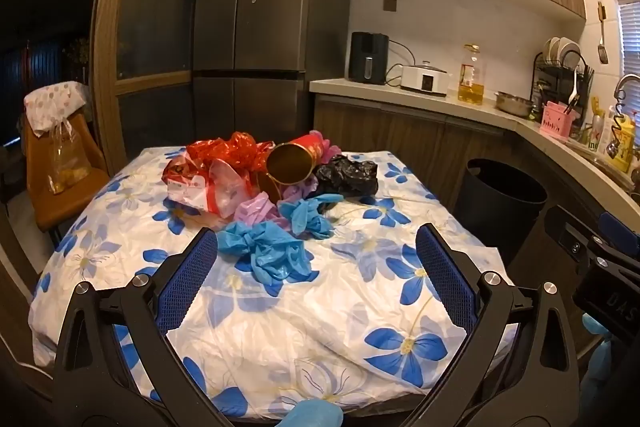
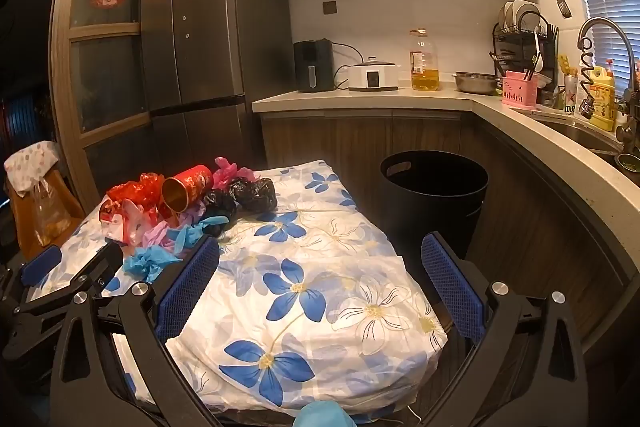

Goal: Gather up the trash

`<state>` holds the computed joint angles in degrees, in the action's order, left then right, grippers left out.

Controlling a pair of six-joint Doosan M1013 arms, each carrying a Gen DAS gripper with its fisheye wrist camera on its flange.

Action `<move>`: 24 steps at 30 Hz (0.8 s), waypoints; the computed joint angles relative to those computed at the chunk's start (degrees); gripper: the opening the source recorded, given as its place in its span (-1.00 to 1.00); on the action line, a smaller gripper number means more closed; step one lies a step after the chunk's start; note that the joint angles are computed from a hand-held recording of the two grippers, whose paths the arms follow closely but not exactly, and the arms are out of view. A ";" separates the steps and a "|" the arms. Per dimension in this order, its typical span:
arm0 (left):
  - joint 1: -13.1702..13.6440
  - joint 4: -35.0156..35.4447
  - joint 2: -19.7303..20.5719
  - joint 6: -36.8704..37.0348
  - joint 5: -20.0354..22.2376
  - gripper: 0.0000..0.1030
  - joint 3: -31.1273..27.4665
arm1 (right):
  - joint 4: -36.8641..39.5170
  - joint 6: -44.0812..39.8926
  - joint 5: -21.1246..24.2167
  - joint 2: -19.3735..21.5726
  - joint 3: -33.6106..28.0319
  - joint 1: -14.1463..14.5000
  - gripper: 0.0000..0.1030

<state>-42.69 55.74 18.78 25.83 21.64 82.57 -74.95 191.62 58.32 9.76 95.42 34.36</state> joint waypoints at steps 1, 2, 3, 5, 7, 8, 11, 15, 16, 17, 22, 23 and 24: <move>-0.04 0.42 0.03 -0.25 0.11 0.89 -0.04 | 0.04 -0.01 -0.05 -0.02 0.00 -0.01 0.90; 0.15 0.26 -0.15 -0.46 -0.54 0.89 0.18 | 0.03 0.00 -0.09 -0.04 0.02 -0.02 0.90; 0.41 -0.29 -0.38 -0.25 -1.26 0.89 0.45 | 0.21 -0.14 -0.02 -0.02 -0.03 -0.03 0.90; 0.18 0.80 -0.39 -0.76 -1.11 0.89 0.38 | 0.10 -0.13 0.00 -0.02 -0.01 -0.03 0.90; 0.00 0.44 -0.24 -0.43 -0.67 0.89 -0.01 | 0.19 -0.17 -0.06 -0.02 -0.01 -0.08 0.90; 0.05 0.53 -0.16 -0.48 -0.80 0.89 0.09 | 0.04 -0.10 0.12 -0.02 -0.02 -0.02 0.90; 0.00 0.82 -0.05 -0.72 -0.68 0.89 -0.07 | -0.01 -0.22 0.27 0.07 -0.28 0.05 0.90; -0.03 0.86 -0.01 -0.79 -0.75 0.89 -0.13 | -0.12 -0.04 0.22 -0.02 -0.04 0.01 0.90; -0.03 0.79 0.00 -0.73 -0.70 0.89 -0.17 | -0.13 -0.05 0.14 -0.06 -0.03 0.00 0.90; -0.04 1.13 -0.05 -1.15 -0.71 0.89 -0.06 | -0.07 -0.08 0.18 -0.04 -0.07 0.00 0.90; -0.10 0.72 -0.12 -0.79 -0.69 0.89 -0.25 | -0.09 -0.10 0.17 -0.04 -0.16 0.00 0.90; -0.10 0.90 -0.14 -0.86 -0.69 0.89 -0.17 | -0.02 -0.20 0.20 -0.02 -0.21 0.01 0.90; -0.13 0.86 -0.12 -0.78 -0.66 0.89 -0.24 | -0.03 -0.20 0.16 -0.04 -0.18 0.01 0.90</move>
<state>-42.82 56.60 18.66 25.05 20.98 82.33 -74.98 191.41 58.48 9.72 95.23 34.37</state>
